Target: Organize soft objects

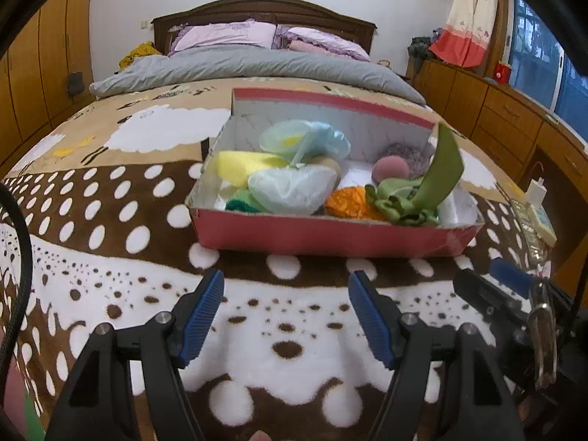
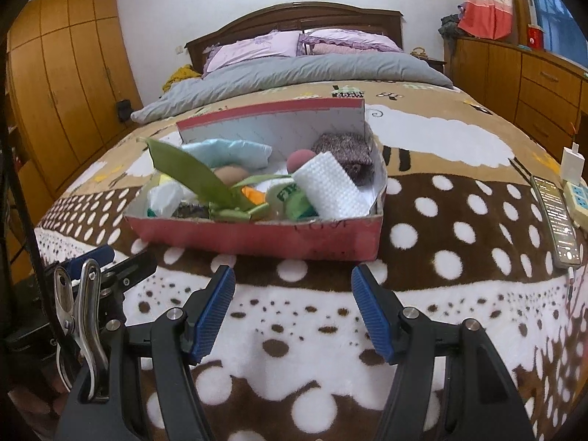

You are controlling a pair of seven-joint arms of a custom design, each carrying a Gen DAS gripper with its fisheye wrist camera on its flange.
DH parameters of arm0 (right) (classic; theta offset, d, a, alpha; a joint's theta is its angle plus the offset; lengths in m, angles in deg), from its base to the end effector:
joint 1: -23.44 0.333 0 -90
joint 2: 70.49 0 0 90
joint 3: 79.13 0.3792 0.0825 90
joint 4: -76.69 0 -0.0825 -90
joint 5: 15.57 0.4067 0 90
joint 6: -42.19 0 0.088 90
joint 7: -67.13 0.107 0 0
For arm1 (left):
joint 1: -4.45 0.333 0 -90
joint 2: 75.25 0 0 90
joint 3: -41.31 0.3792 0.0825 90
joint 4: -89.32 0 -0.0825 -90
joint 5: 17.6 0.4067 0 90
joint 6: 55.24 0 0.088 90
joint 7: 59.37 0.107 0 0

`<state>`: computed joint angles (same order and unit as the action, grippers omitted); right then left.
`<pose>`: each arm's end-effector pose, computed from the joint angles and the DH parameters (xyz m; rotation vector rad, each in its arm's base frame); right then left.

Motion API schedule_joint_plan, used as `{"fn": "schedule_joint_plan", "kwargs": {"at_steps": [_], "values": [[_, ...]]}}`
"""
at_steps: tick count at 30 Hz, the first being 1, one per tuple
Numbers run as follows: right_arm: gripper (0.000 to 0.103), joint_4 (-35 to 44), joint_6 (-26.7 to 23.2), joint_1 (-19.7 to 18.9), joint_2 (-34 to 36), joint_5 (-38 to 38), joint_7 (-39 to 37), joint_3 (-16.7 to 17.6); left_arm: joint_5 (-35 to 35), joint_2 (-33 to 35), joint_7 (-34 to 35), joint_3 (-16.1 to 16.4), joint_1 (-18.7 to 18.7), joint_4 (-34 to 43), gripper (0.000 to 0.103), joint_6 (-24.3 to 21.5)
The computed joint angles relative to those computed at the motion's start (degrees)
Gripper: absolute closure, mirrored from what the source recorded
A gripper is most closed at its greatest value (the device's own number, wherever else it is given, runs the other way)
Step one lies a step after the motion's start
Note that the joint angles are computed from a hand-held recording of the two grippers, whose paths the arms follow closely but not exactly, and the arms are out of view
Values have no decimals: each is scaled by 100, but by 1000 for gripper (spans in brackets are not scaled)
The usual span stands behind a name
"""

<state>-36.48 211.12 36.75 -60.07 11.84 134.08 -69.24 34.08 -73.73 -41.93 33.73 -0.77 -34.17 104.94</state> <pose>0.6284 0.2281 0.5167 -1.9358 1.3419 -0.4122 0.5736 -0.1671 0.4931 -1.9860 1.4996 -0.7039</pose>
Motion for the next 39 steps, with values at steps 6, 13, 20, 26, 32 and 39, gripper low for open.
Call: {"fn": "schedule_joint_plan", "kwargs": {"at_steps": [6,13,20,26,32,39], "values": [[36,33,-42,14,101,-229,130,-19,-155,173,181,13,-68,62,29,-52],[36,98,-191,-16,198,-225,120,7,-378,287,428,69,-156,99,29,-51],[36,192,-412,-24,296,-233,190,-7,-608,379,640,120,-206,129,29,-90],[36,250,-554,-6,354,-291,277,-39,-695,433,743,151,-241,161,29,-119],[35,291,-637,-8,389,-320,337,-50,-744,465,785,178,-271,183,29,-133],[35,305,-647,-2,404,-355,379,-52,-750,466,787,193,-287,183,29,-130]]}}
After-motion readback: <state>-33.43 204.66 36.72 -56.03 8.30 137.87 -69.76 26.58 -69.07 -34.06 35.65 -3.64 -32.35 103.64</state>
